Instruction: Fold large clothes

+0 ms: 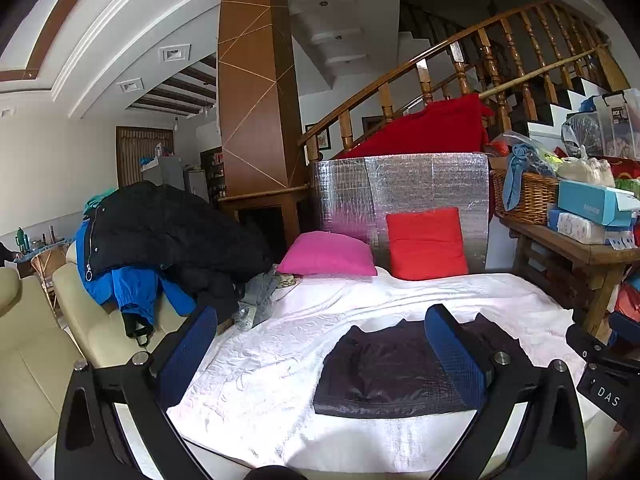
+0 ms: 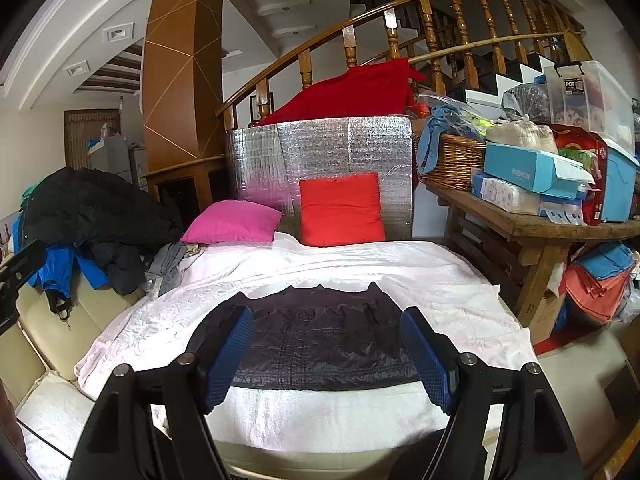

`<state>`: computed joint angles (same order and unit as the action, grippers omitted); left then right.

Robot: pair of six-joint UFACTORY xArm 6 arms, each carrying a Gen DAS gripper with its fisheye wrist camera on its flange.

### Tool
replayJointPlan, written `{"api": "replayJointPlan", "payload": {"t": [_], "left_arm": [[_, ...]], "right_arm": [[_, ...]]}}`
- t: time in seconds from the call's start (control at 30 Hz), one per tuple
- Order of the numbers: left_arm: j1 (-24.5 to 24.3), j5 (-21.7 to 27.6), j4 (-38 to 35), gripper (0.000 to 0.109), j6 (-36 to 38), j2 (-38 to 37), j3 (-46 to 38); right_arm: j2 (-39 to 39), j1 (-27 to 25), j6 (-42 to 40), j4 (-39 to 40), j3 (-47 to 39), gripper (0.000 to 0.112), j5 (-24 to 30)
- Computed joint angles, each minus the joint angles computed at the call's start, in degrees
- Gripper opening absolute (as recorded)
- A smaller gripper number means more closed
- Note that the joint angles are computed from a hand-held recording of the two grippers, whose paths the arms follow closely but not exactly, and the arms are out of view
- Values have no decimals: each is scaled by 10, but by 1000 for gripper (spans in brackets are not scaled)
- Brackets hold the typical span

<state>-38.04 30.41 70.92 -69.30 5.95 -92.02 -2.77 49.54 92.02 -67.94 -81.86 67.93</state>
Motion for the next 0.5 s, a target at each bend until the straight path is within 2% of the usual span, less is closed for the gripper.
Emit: {"api": "replayJointPlan", "payload": {"t": [0.5], "left_arm": [[4, -3, -7, 103, 4, 0, -1]], "right_arm": [[10, 2, -6, -4, -14, 80, 0]]}}
